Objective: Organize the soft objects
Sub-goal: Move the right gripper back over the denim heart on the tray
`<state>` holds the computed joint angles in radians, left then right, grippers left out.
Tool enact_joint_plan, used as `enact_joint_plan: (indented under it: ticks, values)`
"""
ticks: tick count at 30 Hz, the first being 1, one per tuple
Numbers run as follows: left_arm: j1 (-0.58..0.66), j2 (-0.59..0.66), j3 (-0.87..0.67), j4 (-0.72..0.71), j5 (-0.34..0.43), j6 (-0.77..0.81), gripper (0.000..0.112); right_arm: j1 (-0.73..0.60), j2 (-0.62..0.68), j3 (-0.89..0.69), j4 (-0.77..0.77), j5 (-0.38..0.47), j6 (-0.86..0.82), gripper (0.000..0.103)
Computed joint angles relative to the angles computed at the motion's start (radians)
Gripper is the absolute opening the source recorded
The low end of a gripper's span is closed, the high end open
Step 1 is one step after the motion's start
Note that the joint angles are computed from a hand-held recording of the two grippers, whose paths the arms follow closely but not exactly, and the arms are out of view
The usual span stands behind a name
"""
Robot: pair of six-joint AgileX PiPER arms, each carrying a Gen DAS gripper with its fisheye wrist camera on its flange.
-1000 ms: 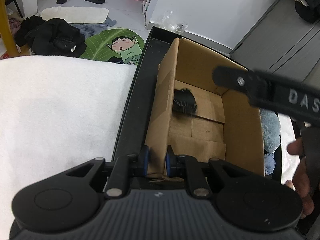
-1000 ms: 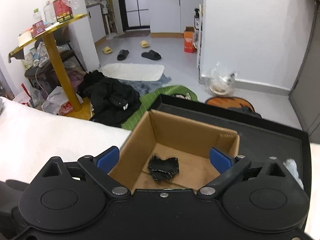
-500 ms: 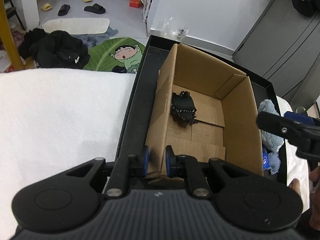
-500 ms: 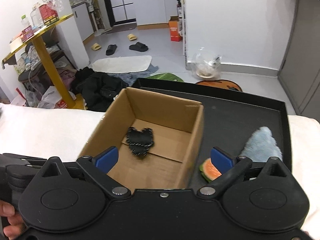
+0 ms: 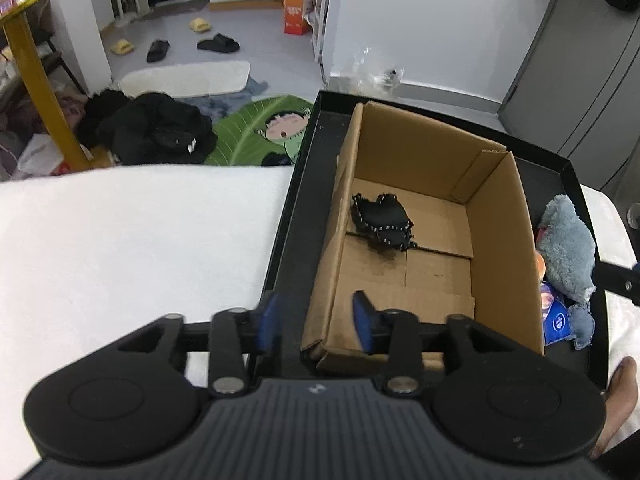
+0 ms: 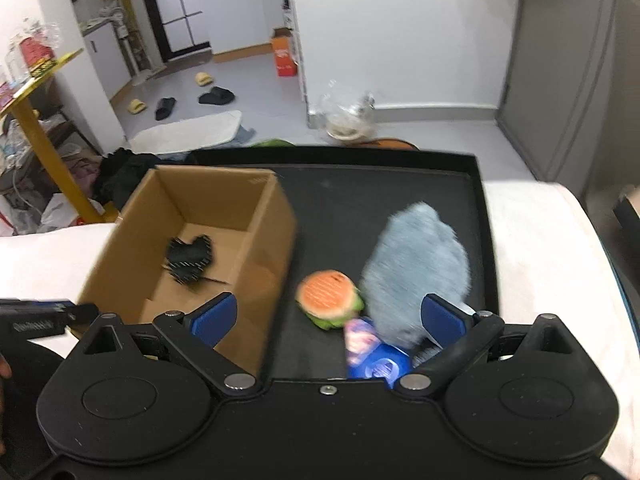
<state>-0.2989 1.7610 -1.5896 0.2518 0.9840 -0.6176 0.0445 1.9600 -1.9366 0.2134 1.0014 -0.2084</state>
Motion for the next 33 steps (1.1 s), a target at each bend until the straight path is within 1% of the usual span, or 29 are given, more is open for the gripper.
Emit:
enact_joint_plan:
  ticks: [1, 3, 5, 8, 10, 12, 15, 18, 20, 25, 29, 33]
  values:
    - [-0.005, 0.000, -0.003, 0.010, 0.002, -0.004, 0.052, -0.012, -0.006, 0.016, 0.002, -0.004, -0.007, 0.099]
    - [-0.021, 0.019, -0.036, 0.035, 0.041, -0.015, 0.057, -0.033, -0.011, 0.036, 0.003, -0.012, -0.010, 0.099]
    - [-0.037, 0.035, -0.064, 0.056, 0.071, -0.020, 0.058, -0.056, -0.016, 0.062, 0.015, -0.027, -0.006, 0.097]
    - [-0.060, 0.035, -0.072, 0.087, 0.082, -0.030, 0.060, -0.078, -0.028, 0.107, 0.029, -0.058, -0.008, 0.097]
    - [-0.072, 0.030, -0.070, 0.104, 0.084, -0.042, 0.065, -0.092, -0.026, 0.120, 0.029, -0.074, -0.017, 0.096]
    - [-0.088, 0.037, -0.085, 0.129, 0.104, -0.062, 0.067, -0.103, -0.023, 0.132, 0.030, -0.083, -0.019, 0.094]
    - [-0.107, 0.049, -0.105, 0.161, 0.123, -0.078, 0.068, -0.116, -0.019, 0.149, 0.018, -0.095, -0.018, 0.092]
    - [-0.125, 0.066, -0.135, 0.185, 0.148, -0.084, 0.068, -0.142, 0.003, 0.131, 0.059, -0.061, -0.029, 0.087]
    - [-0.125, 0.066, -0.143, 0.172, 0.148, -0.086, 0.068, -0.152, 0.013, 0.128, 0.069, -0.052, -0.024, 0.083]
    - [-0.142, 0.076, -0.168, 0.186, 0.177, -0.104, 0.069, -0.144, 0.034, 0.140, 0.012, -0.074, 0.000, 0.079]
    - [-0.150, 0.095, -0.202, 0.194, 0.204, -0.099, 0.069, -0.143, 0.079, 0.100, 0.004, -0.038, 0.007, 0.069]
    - [-0.163, 0.108, -0.219, 0.216, 0.225, -0.103, 0.069, -0.131, 0.106, 0.084, -0.040, -0.028, 0.032, 0.062]
